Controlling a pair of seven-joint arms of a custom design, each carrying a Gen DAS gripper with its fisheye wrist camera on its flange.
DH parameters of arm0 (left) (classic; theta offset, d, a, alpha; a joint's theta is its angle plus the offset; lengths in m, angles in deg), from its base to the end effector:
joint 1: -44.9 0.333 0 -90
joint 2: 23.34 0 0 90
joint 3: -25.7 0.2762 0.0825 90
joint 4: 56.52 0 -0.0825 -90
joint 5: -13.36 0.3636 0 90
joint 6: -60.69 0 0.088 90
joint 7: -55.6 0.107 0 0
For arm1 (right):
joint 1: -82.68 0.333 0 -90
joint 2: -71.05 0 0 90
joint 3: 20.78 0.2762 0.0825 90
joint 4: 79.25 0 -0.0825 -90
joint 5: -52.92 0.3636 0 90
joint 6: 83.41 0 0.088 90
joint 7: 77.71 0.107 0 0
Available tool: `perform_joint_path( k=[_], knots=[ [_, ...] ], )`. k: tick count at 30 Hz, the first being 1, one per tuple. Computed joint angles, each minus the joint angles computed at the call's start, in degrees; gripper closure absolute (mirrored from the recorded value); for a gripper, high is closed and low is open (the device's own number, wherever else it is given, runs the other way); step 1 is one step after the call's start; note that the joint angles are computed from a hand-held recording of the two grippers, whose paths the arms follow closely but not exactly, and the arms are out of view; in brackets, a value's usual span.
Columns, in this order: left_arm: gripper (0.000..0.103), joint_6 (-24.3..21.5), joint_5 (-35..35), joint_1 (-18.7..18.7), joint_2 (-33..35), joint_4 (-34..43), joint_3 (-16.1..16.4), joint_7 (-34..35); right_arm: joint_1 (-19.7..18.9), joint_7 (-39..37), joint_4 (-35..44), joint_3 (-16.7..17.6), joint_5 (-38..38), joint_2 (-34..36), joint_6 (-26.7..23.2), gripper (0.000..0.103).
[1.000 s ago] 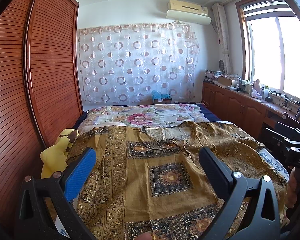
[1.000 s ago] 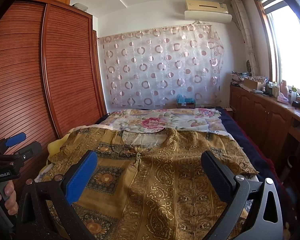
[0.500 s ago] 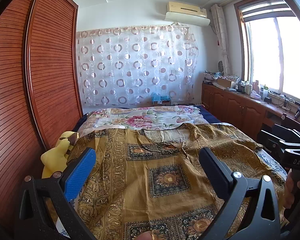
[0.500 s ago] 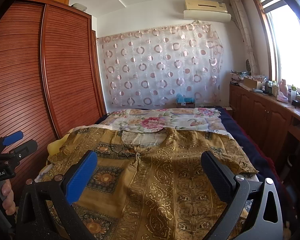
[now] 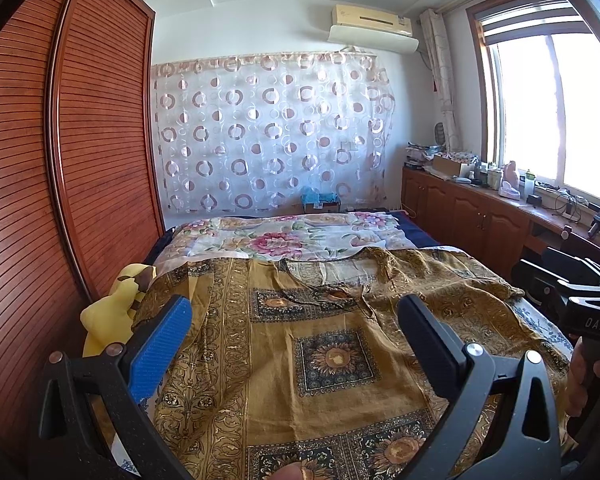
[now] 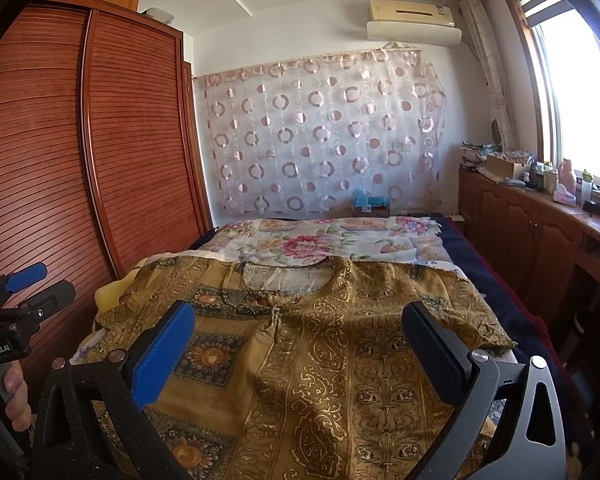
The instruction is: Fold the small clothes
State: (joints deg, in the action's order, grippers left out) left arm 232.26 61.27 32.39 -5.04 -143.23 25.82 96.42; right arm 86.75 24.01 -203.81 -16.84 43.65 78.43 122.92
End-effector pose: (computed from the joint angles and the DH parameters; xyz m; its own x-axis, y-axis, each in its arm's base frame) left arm 0.6378 -0.1946 0.5703 -0.1044 -0.9944 -0.0133 -0.3478 0.0490 -0.9363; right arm 0.5603 0.0979 0.4697 0.1900 -0.9781 -0.0853 -0.2841 0.0284 -0.9584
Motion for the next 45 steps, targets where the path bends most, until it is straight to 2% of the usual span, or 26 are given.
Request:
perform_joint_path(
  k=[32, 41, 45],
  knots=[
    [0.000, -0.2, -0.7, -0.1, 0.7, 0.2, 0.2, 0.5, -0.4, 0.2, 0.6, 0.3, -0.7, 0.6, 0.1, 0.000],
    [0.000, -0.6, -4.1, 0.9, 2.7, 1.5, -0.7, 3.1, -3.4, 5.6, 2.6, 2.0, -7.4, 2.2, -1.5, 0.000],
    [0.000, -1.8, -6.1, 1.1, 4.2, 2.8, -0.5, 4.9, -7.0, 10.1, 5.0, 4.8, -13.9, 4.0, -2.6, 0.000]
  ],
)
